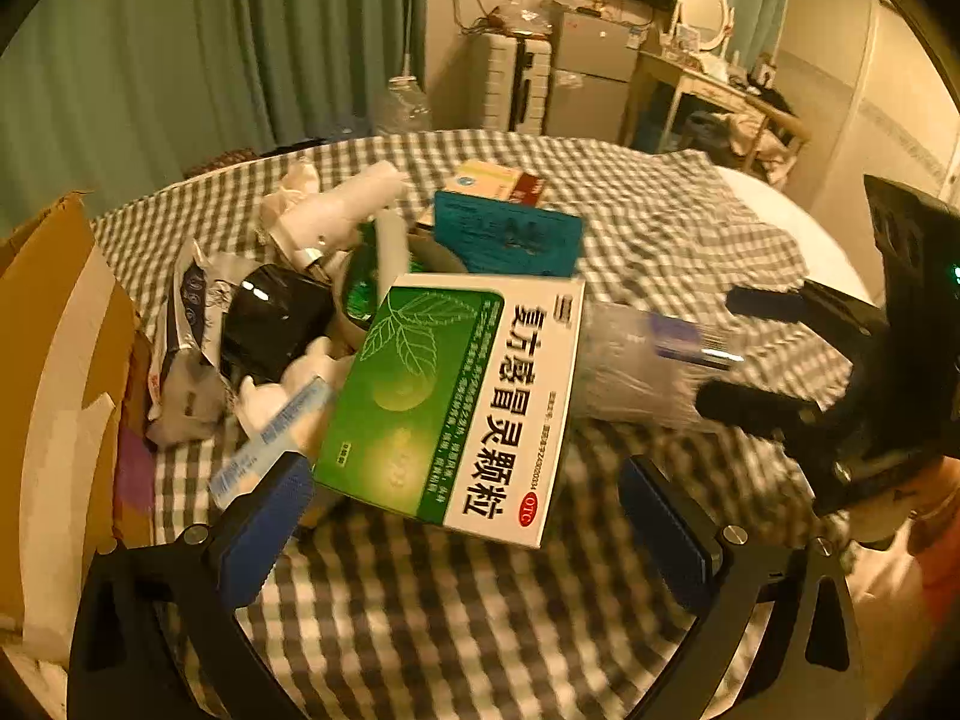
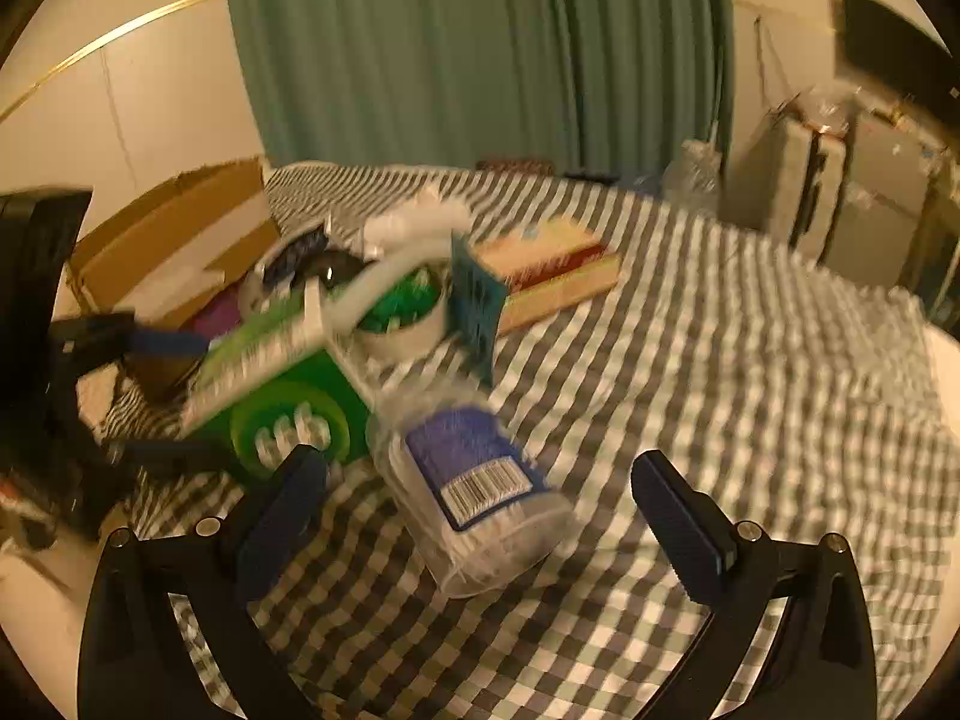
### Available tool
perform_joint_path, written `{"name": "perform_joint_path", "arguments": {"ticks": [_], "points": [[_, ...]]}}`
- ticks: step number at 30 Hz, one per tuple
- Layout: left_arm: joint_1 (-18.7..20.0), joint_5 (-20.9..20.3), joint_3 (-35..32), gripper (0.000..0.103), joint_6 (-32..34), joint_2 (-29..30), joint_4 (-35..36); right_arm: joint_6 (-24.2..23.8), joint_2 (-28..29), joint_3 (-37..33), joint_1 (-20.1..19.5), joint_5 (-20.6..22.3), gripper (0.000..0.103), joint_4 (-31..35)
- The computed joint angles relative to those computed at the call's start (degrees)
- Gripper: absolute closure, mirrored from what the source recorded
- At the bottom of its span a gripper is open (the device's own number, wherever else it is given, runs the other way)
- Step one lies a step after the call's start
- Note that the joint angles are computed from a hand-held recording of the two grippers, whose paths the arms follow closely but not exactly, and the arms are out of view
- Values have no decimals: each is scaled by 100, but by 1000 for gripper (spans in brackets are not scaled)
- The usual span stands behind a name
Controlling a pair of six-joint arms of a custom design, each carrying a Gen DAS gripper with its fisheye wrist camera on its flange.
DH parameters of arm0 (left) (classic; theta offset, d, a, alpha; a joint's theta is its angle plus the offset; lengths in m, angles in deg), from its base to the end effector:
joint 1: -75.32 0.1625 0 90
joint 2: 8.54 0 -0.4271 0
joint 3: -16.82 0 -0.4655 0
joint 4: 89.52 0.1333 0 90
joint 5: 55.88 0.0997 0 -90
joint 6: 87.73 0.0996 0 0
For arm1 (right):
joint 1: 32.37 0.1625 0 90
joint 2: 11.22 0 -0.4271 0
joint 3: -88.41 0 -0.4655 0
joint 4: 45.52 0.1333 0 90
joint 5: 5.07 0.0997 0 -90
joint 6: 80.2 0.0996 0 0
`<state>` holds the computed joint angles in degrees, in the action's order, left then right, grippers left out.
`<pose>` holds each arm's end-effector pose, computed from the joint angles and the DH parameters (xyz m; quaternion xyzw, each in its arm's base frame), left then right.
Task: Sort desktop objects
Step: 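Lift the clear toothpick canister with the right tool while the left tool lifts the green medicine box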
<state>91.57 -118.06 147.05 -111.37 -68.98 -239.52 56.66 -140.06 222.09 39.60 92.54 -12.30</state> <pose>-0.3863 -0.2999 -0.0066 0.4282 0.8674 -0.1253 0.2203 0.0485 -0.2390 0.3165 0.1666 -0.8819 0.3458 0.2737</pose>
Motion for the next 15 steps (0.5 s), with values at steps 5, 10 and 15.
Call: {"name": "perform_joint_path", "arguments": {"ticks": [5, 10, 15], "points": [[104, 250, -46, 0, -145, 93, 211, -277, 158, 8, -566, -516, 1, 92], [280, -56, 49, 0, -147, -32, -109, -303, 358, -29, -865, -823, 2, 65], [383, -341, -27, 0, -69, 80, -63, -189, 501, -54, -791, -752, 2, 93]]}}
